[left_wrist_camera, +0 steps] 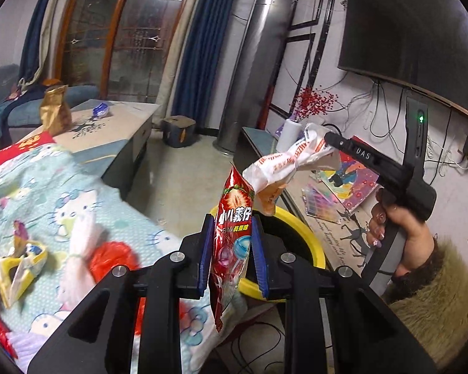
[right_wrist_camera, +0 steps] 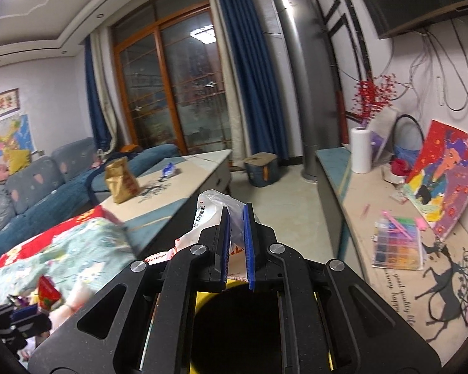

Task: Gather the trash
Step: 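Carry the white bag and red snack bag over the yellow bin with both tools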

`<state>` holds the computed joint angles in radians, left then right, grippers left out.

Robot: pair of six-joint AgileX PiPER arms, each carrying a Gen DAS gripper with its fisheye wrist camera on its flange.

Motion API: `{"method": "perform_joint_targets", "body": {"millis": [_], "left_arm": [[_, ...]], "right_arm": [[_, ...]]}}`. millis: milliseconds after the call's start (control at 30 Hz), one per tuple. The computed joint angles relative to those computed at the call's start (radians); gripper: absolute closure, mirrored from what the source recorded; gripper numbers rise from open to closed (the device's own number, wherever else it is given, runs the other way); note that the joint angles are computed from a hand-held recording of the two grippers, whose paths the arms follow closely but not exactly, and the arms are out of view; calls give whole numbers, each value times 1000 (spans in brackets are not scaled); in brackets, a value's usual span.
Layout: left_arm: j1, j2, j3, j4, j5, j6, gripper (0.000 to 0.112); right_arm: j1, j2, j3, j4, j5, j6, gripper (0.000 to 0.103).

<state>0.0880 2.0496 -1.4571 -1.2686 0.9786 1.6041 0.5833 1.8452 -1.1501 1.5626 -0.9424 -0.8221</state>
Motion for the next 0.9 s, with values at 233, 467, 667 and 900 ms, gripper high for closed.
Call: {"method": "perform_joint_targets", "body": {"millis": [233,467,667,900], "left_arm": [[-69,17,-17,-4,-21,-20,89],[-130,34,-14,-7,-51,-21,89],[-175,63,-30,-7,-78,-36,89],[-229,116,-73,6,-107,-56,89]], "right_arm": [[-18,-9,49,26,-39,3,98],[-32,1,90,39,-73,8,98],[-36,21,107,42,-102,-4,98],[-44,54,108,51,-91,-24,98]]}}
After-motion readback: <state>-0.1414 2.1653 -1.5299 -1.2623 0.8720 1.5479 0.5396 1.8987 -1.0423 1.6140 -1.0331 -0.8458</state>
